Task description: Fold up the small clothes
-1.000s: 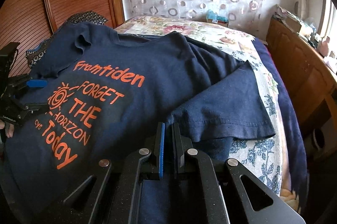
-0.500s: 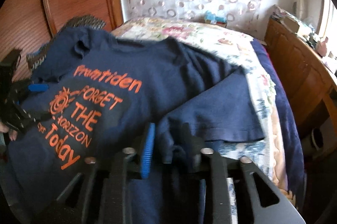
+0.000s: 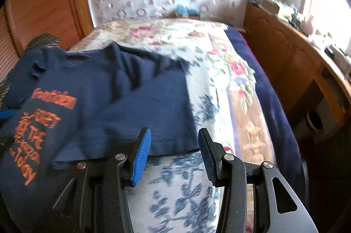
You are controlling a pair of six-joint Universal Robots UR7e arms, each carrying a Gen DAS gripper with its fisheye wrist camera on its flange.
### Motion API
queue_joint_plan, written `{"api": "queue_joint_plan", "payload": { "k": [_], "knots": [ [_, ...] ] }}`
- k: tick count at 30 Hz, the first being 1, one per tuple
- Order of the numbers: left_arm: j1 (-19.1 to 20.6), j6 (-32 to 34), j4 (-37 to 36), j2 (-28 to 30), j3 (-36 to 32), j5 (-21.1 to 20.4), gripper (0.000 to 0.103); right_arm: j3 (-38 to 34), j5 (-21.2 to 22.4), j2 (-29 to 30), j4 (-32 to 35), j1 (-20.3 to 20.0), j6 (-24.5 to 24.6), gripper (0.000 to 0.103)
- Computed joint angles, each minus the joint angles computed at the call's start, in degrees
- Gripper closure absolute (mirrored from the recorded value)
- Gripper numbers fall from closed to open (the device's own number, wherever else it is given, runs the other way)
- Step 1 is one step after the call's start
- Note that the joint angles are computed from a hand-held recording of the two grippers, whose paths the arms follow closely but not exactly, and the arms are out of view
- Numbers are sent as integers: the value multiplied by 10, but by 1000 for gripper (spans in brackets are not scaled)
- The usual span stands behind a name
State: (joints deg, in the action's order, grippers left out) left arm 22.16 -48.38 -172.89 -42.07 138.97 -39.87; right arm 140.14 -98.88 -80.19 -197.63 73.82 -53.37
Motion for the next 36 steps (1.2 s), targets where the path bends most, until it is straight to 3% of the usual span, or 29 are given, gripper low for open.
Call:
{"api": "queue_joint_plan", "payload": {
  "k": [5, 7, 8, 13, 20, 25, 26, 27, 29, 36],
  "knots": [
    [-37, -20, -28, -7, 22, 25, 0, -16, 5, 15, 15, -1, 6, 57],
    [-46, -24, -33, -10, 25, 34, 0, -21, 15, 7, 39, -2, -1, 79],
    [-52, -31, -33, -13, 29, 38, 0, -26, 14, 7, 47, 0, -4, 97],
    [-63, -41, -45, -24, 38, 53, 0, -37, 25, 7, 68, 26, -20, 98],
    [-68, -55, -45, -39, 51, 61, 0, -52, 34, 33, 80, 101, -18, 98],
    [-70, -66, -42, -41, 56, 61, 0, -80, 17, 77, 72, 140, 3, 96],
    [-71, -66, -45, -41, 58, 62, 0, -80, 14, 80, 65, 142, 6, 86],
    [-72, -65, -49, -41, 60, 62, 0, -78, 13, 81, 59, 143, 7, 68],
    [-73, -66, -50, -43, 62, 65, 0, -74, 32, 77, 55, 136, 5, 55],
    [-73, -78, -34, -59, 68, 92, 0, -56, 4, 85, 7, 102, -26, 55]
  ]
}}
